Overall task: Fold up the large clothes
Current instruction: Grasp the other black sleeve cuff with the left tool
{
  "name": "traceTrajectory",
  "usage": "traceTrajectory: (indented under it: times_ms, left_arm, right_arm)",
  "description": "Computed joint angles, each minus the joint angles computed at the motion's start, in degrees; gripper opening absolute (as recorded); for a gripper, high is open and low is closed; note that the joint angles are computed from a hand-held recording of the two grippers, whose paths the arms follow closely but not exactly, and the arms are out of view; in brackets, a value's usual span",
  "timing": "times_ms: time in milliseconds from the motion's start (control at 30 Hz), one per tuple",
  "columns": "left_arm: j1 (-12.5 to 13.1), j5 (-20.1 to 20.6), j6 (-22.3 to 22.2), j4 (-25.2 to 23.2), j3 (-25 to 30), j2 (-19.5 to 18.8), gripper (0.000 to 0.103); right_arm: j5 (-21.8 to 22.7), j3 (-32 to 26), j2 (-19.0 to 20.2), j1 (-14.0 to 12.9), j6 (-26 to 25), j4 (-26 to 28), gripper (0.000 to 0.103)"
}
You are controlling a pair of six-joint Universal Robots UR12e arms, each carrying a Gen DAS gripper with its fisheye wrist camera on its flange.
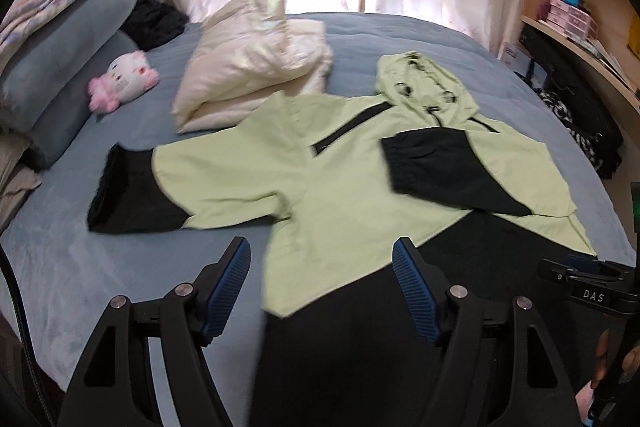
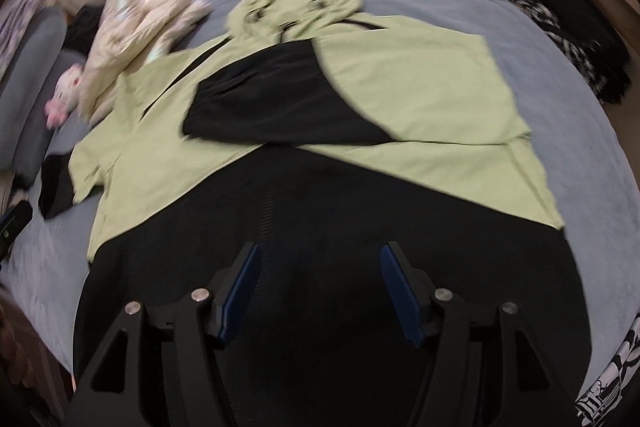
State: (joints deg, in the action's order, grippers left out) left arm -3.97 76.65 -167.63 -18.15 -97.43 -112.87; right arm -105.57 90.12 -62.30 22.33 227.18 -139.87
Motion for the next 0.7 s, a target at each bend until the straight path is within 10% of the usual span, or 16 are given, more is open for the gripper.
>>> traceTrajectory:
  times_ms: [700]
  left_arm:
    - [13.5,-11.7,-11.1,-14.2,12.9,-14.4,0.073]
  right_arm:
    - [-0.6,-33.0,21.3,5.2,-17.2,7.8,0.063]
